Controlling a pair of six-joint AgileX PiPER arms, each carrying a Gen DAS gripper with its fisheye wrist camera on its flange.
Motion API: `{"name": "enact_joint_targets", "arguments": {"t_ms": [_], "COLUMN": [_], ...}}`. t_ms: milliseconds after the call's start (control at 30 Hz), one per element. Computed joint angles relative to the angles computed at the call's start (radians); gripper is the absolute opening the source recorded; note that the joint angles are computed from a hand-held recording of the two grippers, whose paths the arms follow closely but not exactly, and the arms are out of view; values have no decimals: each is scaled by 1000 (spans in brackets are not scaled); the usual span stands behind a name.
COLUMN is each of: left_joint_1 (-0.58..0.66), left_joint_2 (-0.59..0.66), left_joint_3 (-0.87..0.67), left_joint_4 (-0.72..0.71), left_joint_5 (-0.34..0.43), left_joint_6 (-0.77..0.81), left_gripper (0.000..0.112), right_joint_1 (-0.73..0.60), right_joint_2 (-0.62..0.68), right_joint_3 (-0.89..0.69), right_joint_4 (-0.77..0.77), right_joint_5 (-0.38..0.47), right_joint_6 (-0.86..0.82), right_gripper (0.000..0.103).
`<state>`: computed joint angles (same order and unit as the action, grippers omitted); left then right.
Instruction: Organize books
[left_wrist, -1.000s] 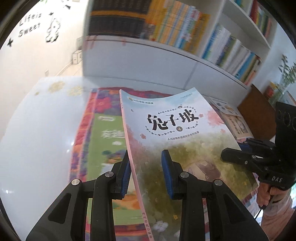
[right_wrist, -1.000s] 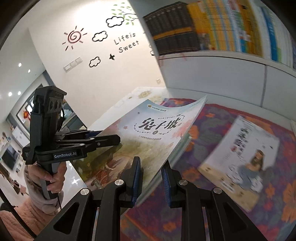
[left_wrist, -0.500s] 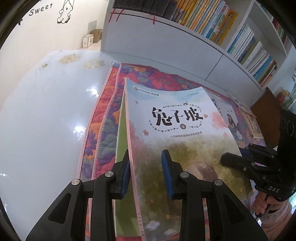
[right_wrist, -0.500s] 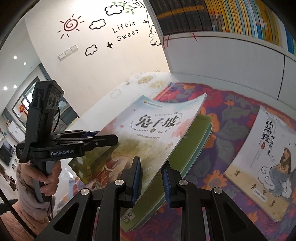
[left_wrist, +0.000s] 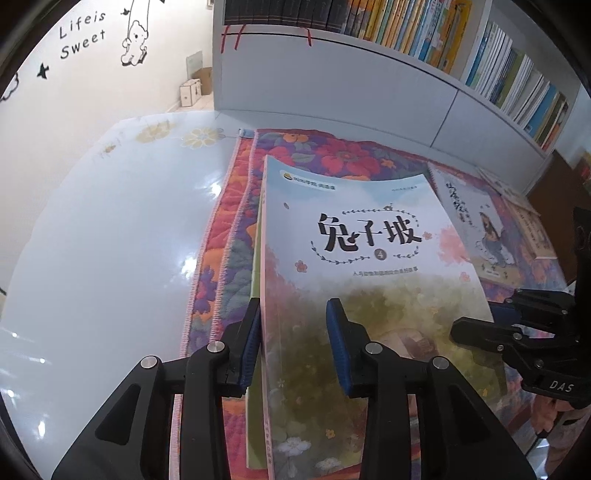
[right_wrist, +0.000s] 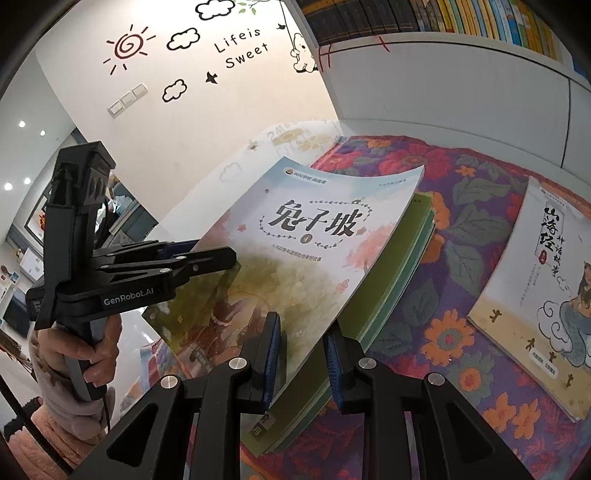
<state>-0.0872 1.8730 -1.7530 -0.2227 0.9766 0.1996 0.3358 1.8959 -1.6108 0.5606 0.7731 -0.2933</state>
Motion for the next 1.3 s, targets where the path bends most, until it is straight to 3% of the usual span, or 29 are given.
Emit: {"name": "enact_joint_targets", "arguments": {"t_ms": [333,500,733,1033,1300], "left_joint_1": [0,-13,-32,-97,-263], "left_joint_2": [5,7,5,-22,109], "left_joint_3": [-1,-5,-12,-67,-348], "left_joint_4": [30,61,128,163,210], "left_joint_5": [-12,-13,-5,21,124], "left_joint_6": [-21,-54,-103,-147,-238], "left_gripper": [34,34,34,34,34], "right_joint_1": [10,29,32,-91,-341], "right_joint_2": [10,8,-5,-105,-241], "right_joint_3": [-15,-28,-26,70,183], "right_joint_4": [-23,-72,-134,-23,107], "right_joint_5": [5,11,24,27,60], "right_joint_6": [23,69,145,47,-84], "right_gripper": [25,38,46,47,53]}}
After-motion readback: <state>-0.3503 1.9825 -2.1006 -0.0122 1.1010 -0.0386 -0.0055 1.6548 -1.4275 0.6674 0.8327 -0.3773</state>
